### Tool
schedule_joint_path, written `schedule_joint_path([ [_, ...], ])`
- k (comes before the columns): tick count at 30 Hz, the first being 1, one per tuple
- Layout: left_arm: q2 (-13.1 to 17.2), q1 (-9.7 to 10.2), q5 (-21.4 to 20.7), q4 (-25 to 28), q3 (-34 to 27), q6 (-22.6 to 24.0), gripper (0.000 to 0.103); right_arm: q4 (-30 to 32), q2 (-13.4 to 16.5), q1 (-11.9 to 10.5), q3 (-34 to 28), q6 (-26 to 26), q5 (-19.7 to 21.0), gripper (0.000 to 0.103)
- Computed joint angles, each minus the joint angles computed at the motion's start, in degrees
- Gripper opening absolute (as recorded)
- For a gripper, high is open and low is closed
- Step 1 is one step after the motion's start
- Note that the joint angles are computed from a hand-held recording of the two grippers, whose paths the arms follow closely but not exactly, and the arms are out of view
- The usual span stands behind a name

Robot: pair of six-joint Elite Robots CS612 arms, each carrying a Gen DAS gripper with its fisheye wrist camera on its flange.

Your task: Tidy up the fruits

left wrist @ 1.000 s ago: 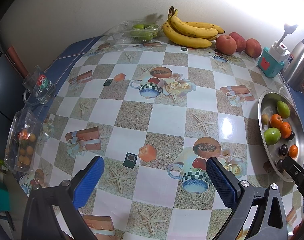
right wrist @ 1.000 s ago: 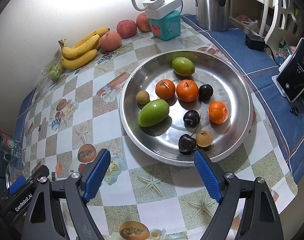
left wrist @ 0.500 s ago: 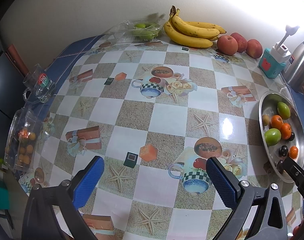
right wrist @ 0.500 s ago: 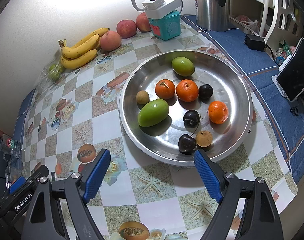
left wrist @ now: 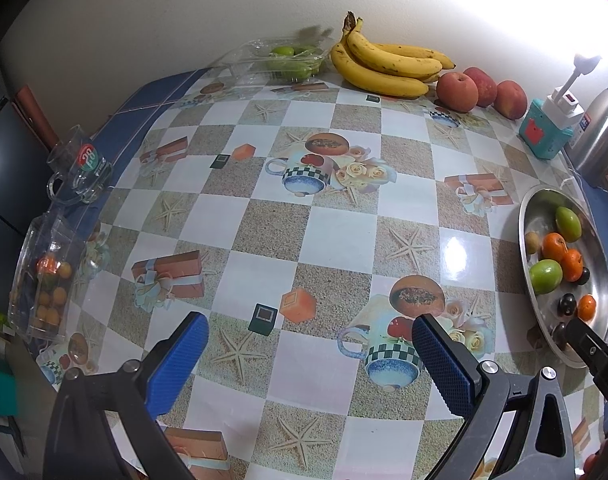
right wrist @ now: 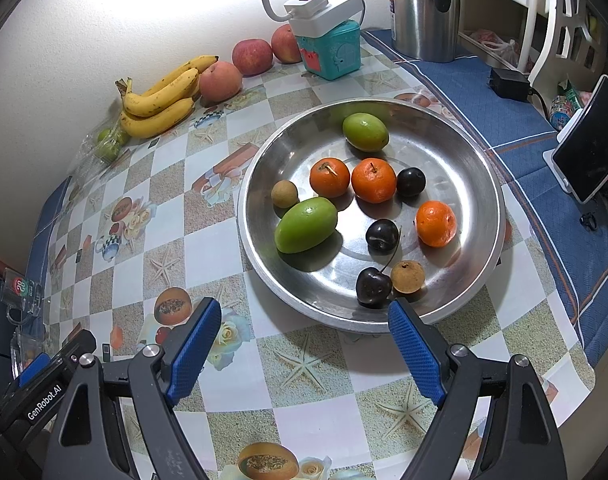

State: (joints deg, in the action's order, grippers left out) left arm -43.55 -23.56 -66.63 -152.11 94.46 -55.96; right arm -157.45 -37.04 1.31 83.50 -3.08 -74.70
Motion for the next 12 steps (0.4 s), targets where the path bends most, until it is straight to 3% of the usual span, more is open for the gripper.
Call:
schedule_joint_path([
  [12,-0.16,-0.36,0.62,-1.8,0.3,-0.13,0.103,-0.1,0.05,0.02,0.01,0.02,-0.01,0.086],
])
